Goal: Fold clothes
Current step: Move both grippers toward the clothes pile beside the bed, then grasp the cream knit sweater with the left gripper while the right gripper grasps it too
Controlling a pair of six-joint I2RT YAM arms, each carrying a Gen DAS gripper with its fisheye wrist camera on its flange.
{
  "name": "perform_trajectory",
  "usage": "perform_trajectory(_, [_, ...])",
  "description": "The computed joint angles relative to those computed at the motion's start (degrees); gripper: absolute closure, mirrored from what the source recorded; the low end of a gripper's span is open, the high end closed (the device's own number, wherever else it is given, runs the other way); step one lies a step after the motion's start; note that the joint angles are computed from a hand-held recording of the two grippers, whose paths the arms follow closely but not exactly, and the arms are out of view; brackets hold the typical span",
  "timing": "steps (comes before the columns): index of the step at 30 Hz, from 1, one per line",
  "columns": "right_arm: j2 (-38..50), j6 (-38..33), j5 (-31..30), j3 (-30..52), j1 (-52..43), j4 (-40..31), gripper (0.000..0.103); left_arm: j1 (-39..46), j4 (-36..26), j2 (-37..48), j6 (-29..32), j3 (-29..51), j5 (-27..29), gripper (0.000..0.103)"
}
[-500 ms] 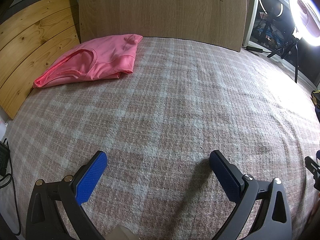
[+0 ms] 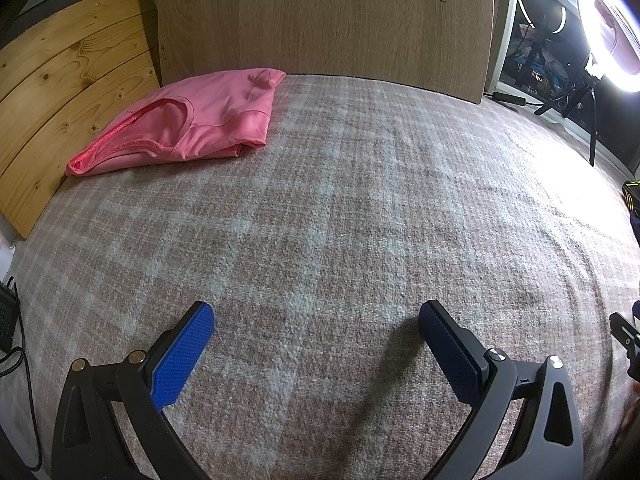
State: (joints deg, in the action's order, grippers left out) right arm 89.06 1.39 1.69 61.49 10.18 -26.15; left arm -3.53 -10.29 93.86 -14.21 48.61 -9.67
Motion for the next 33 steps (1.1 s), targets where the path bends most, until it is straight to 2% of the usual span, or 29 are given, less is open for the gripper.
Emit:
perform_trajectory(4, [0.43,0.72,0.61,0.20,0.59,0.06,0.000,-0.44,-0.41,-0.10,-0.49,0.19,-0.39,0.000])
perform_trajectory(9, [-0.16,4.83,3.27,1.37,1.88,-3.70,0.000,-0.08,-2.32,0.23,0.60,1.39,0.62,0.001])
perform_trajectory(12, [-5.15,8.19,5.72,-0.79,3.25,-4.67,0.000,0.08,-6.12,-0.42,0.86,3.15,1.64,0.006])
perform_trajectory(18, [-20.03,14.71,8.29,-1.59,1.94,-11.80,0.000,-0.62,-12.53,-9.08,6.35,5.24,3.31,0.007])
perform_trajectory(25, [-29.97,8.44,8.96,3.62,-9.26,-22.36,0.000,-1.72,-18.40,-18.46,12.61,8.53,7.57,0.007])
perform_trajectory(31, [-29.45,-3.02,1.14,7.81,-28.53,-24.62,0.001,-4.07,-21.78,-17.93,10.22,12.93,13.76,0.007])
perform_trajectory(33, [-23.45,-8.73,-5.75,11.69,-37.25,-24.74,0.001,-6.18,-22.30,-17.16,8.80,14.39,13.83,0.008])
